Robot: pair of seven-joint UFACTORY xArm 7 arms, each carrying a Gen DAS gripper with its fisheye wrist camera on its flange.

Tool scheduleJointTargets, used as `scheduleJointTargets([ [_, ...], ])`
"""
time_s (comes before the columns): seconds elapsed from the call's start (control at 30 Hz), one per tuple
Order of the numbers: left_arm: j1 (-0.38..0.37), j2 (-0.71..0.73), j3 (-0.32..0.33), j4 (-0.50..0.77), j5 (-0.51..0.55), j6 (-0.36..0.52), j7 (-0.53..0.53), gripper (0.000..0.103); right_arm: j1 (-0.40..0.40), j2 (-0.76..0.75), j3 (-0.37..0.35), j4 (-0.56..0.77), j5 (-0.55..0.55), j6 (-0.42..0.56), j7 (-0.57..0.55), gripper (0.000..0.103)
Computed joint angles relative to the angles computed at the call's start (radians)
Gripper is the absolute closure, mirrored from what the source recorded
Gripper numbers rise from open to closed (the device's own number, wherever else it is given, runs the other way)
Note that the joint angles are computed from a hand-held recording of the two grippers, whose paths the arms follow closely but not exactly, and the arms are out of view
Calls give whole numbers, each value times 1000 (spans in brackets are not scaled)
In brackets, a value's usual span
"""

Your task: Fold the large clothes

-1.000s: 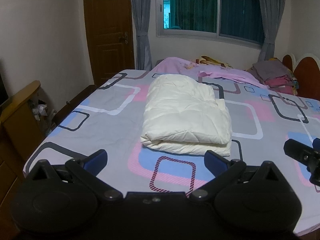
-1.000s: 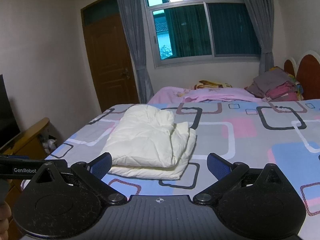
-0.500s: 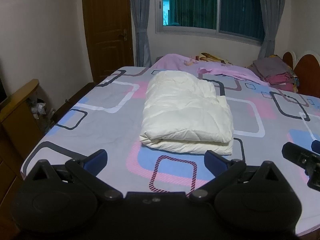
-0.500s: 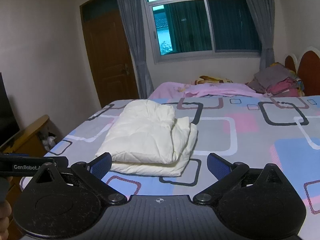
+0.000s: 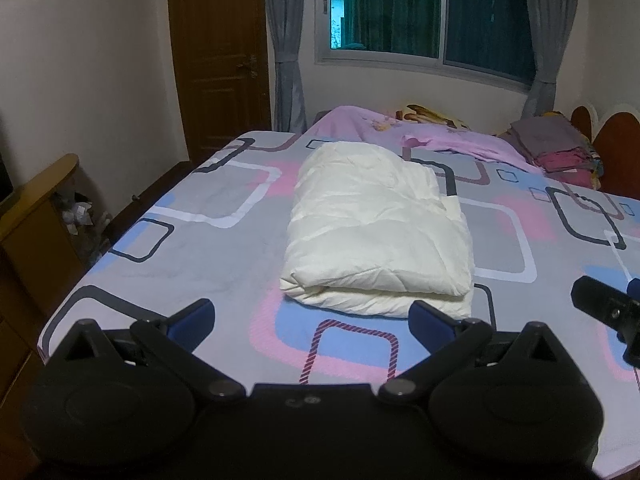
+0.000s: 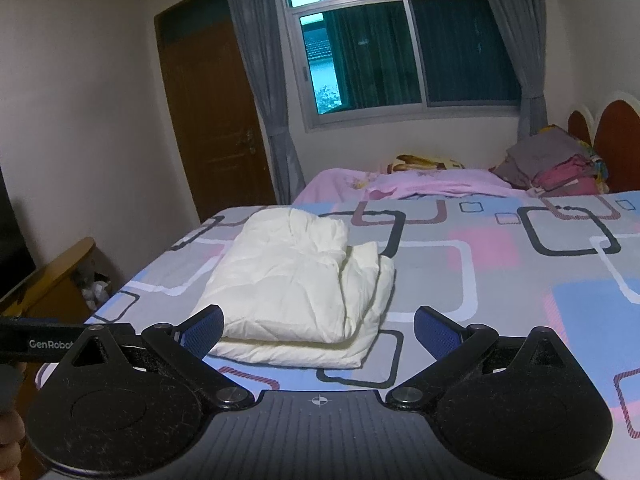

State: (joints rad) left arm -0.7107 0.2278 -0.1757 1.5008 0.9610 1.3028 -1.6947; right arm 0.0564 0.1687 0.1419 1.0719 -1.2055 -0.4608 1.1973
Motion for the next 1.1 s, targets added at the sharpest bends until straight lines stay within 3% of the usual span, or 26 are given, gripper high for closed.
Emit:
scheduleJointTargets([
  [0.33, 13, 18, 10, 10, -1, -2, 20, 0, 1, 37, 14, 35, 31, 14, -27, 3],
  [0.5, 41, 33, 30, -9, -27, -54, 52, 0, -27, 87, 49, 80, -27, 44, 20, 3],
  [0.63, 80, 12, 55, -84, 2, -123, 11, 0, -14, 131, 45, 91, 63, 75, -86, 3],
  [0.77, 150, 5, 88, -152, 28, -162, -44, 1, -75, 195, 115, 147, 62, 149, -96, 3],
  [0.9, 235, 39, 123, -170, 7, -194, -44, 4, -98, 261, 143, 207, 114, 215, -152, 3],
  [1.1, 357, 103, 188, -208, 5, -358, -45, 0, -26, 335, 43, 292, 232, 314, -209, 3],
])
